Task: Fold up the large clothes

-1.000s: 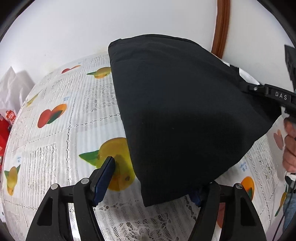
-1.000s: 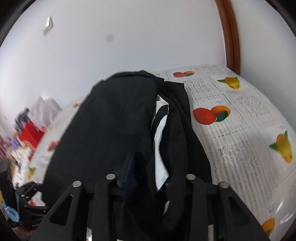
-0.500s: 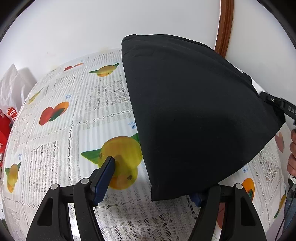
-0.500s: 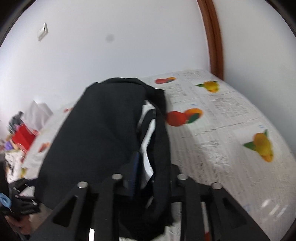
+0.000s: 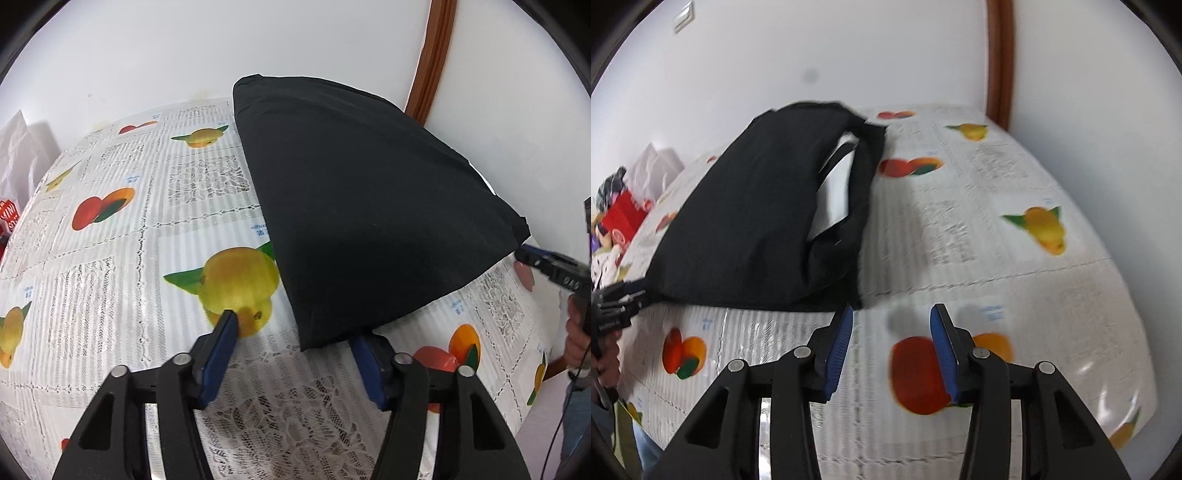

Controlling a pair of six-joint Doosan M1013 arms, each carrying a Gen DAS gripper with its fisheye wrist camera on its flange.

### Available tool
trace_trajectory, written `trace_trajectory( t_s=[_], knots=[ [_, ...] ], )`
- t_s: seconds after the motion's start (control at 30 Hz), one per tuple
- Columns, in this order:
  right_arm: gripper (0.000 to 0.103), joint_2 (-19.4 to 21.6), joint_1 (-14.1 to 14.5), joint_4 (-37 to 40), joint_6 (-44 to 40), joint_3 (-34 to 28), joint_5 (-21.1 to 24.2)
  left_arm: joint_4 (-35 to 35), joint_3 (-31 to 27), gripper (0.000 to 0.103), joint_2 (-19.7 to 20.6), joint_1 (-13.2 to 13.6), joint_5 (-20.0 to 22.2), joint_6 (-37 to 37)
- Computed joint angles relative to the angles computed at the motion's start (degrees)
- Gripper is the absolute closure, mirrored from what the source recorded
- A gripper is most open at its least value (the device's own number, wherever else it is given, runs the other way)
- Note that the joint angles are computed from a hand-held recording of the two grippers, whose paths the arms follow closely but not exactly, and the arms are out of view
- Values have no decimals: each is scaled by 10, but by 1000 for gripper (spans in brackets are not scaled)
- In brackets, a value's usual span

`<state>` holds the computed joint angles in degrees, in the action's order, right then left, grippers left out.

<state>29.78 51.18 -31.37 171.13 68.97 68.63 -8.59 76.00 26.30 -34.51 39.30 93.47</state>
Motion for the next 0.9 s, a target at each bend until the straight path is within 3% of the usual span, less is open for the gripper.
trace_trajectory(
  t_s=[0.27, 0.3, 0.33, 0.4, 0.5, 0.9],
  knots=[
    [60, 20, -15, 1, 7, -8, -58, -12, -15, 79, 9, -3, 12, -5],
    [63, 22, -15, -2, 6, -11, -61, -16, -16, 82, 10, -2, 14, -3],
    [72, 25, -17, 0, 0, -15, -62, -19, -16, 84, 10, -2, 13, -3],
    [83, 29, -22, 12, -17, -19, -78, -12, -16, 86, 10, -3, 10, -10],
    [91, 49, -20, 1, -48, -53, -44, 1, -17, 88, 10, -2, 8, -19],
    [92, 111, -31, 40, -126, -153, -52, 20, -27, 88, 11, 35, 29, -63]
  ],
)
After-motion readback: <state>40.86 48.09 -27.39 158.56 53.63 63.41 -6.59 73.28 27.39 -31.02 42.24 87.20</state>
